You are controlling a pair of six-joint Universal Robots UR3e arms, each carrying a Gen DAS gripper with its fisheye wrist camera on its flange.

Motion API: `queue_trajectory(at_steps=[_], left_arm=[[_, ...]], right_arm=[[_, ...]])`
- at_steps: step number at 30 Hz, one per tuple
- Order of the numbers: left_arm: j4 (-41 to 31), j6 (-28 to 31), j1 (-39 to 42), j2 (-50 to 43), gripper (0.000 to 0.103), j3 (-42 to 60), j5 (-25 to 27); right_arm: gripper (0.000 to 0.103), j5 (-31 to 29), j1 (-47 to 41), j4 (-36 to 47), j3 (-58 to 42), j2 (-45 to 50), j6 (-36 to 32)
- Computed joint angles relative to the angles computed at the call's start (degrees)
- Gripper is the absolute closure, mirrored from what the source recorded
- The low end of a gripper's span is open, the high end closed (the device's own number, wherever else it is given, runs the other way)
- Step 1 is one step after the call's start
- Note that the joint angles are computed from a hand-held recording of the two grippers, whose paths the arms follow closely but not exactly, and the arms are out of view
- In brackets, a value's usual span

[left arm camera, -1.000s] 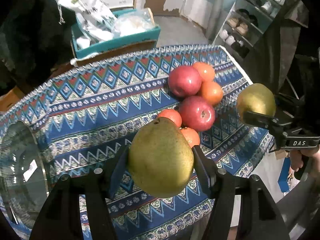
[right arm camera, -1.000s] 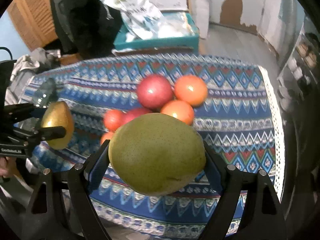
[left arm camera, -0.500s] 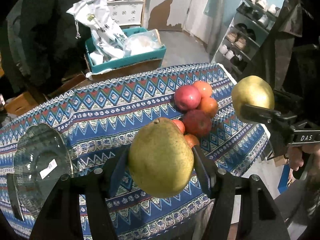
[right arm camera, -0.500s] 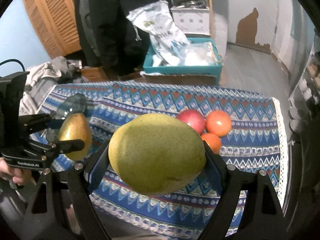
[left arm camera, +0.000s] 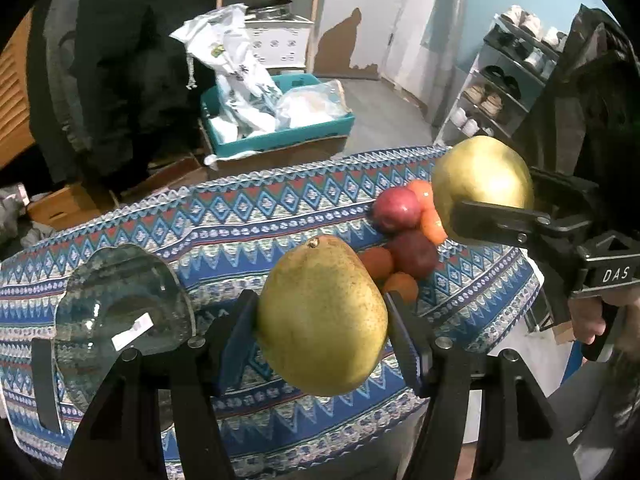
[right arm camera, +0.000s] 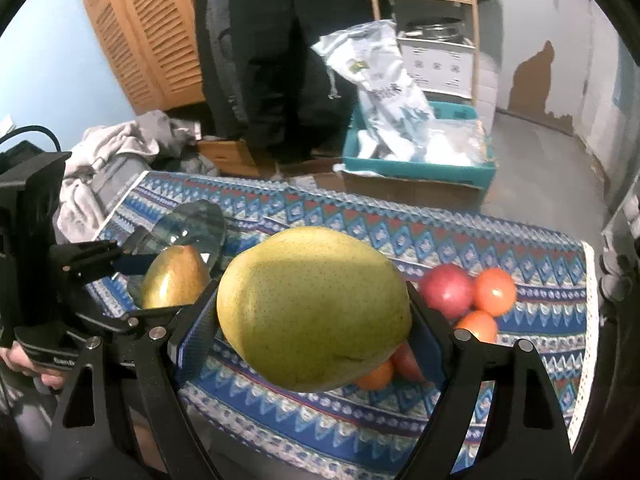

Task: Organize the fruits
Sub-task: 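Carry both pears over the glass bowl and lower them in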

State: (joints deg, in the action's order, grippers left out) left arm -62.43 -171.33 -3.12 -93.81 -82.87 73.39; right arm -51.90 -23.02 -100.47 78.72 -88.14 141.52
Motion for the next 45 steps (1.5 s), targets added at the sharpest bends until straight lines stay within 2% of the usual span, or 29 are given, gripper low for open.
queue_trajectory(at_steps=[13,25,36,45], left_arm=[[-1.94,3.32,10.24,6.44,0.038,-6.27,-4.38],[-2.65,7.9,20.7,11.01,0.038,-13.34,-4.61],[-1.02,10.75,29.07,11.22,0.038,-19.6,-3.85],[-0.68,12.15,34.14,10.48,0.038,-22.99,-4.1]], right_arm=[[0.019,-2.67,13.35,-2.79,-10.26,9.69,8.87],[0.019,-7.02,24.15,-3.53,-22.63,22.29,15.57],[0.019,-9.09,31.67,2.0,-36.87,34.7,19.0],[0.019,-10.89,35.7,6.14,-45.44,42.26,18.97]])
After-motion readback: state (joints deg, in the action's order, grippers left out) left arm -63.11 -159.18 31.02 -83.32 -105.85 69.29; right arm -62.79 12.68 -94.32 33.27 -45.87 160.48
